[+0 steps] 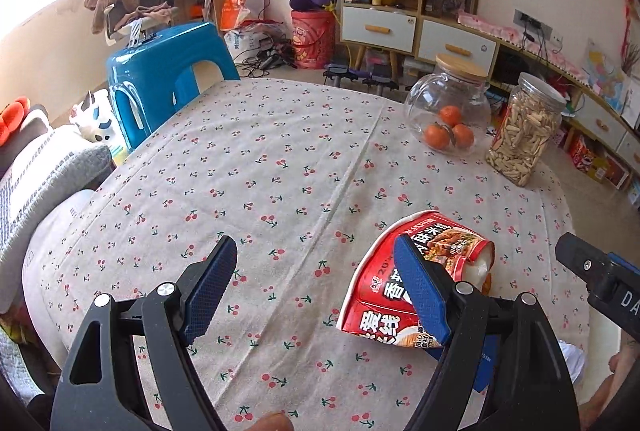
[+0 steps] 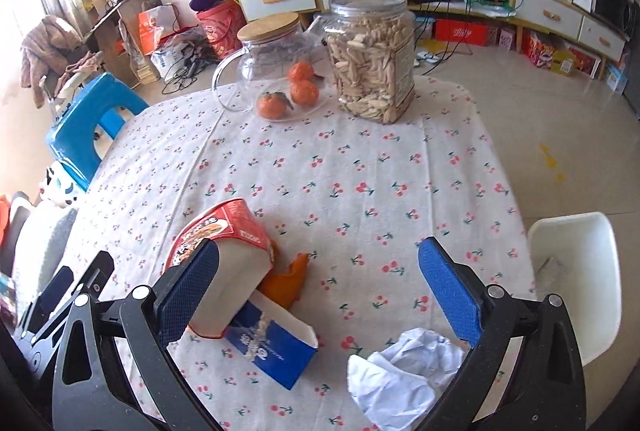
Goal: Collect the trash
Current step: 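Grasp the red instant-noodle cup with the right tool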
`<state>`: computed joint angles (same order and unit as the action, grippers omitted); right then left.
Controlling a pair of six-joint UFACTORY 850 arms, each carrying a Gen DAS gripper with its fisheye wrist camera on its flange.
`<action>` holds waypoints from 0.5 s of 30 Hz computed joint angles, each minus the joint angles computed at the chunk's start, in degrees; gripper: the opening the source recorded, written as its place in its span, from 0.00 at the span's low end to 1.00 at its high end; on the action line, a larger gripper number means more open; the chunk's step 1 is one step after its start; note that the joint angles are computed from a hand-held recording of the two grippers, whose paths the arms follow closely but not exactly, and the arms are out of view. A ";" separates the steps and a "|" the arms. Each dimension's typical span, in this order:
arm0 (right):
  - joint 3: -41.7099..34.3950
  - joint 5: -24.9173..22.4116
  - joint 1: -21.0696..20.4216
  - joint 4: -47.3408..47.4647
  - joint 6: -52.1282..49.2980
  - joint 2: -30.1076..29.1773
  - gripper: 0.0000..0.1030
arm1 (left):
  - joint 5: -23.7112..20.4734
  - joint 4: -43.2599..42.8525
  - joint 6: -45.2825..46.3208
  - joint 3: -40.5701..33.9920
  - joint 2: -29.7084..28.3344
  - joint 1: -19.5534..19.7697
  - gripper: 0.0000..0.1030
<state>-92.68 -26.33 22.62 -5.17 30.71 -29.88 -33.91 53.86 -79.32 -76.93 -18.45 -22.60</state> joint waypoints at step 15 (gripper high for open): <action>-38.66 -30.53 -3.29 32.28 -28.20 -27.26 0.93 | 10.09 -25.98 14.40 4.59 3.10 10.96 0.76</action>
